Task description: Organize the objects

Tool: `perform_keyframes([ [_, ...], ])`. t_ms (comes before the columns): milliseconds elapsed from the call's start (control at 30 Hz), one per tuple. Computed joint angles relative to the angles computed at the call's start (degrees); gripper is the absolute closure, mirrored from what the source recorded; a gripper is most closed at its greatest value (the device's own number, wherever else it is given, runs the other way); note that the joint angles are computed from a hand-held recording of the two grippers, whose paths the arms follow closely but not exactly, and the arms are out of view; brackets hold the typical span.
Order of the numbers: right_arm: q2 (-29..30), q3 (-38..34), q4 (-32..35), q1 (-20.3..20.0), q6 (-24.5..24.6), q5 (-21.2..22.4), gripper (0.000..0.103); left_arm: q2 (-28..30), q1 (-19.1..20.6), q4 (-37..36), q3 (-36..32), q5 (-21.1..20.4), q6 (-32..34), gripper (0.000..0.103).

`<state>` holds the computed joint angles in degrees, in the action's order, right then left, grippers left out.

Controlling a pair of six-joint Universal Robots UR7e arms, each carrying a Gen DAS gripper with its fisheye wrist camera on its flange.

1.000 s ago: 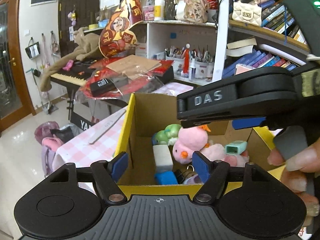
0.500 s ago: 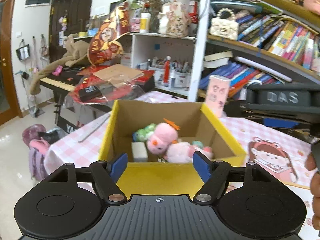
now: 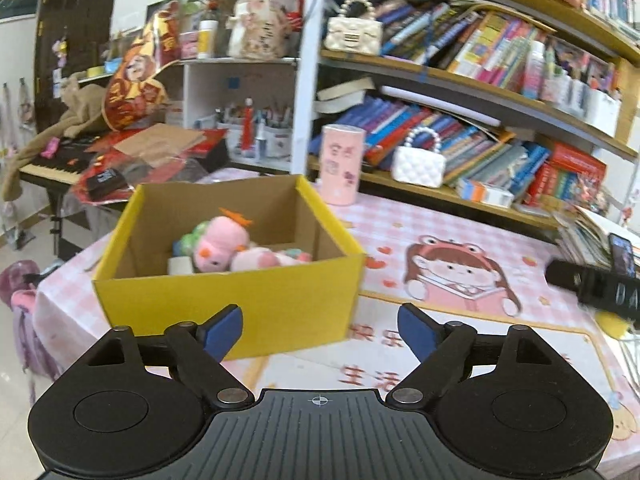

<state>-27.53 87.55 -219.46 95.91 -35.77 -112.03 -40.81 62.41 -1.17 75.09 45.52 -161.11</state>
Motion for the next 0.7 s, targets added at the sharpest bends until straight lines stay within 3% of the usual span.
perform_keyframes([
  [233,0.1,5.3,-9.2,-0.7,1.9,-7.6,0.017,-0.7,-1.5,-3.2,4.3,-0.5,0.8,0.010],
  [600,0.6,8.9,-8.9,-0.7,3.3,-12.5,0.012,0.8,-2.5,-0.4,5.1,-2.6,-1.1,0.009],
  [700,1.4,8.1,-9.5,-0.2,2.2,-14.2,0.004,0.9,-2.9,-0.8,5.5,-3.0,-0.1,0.008],
])
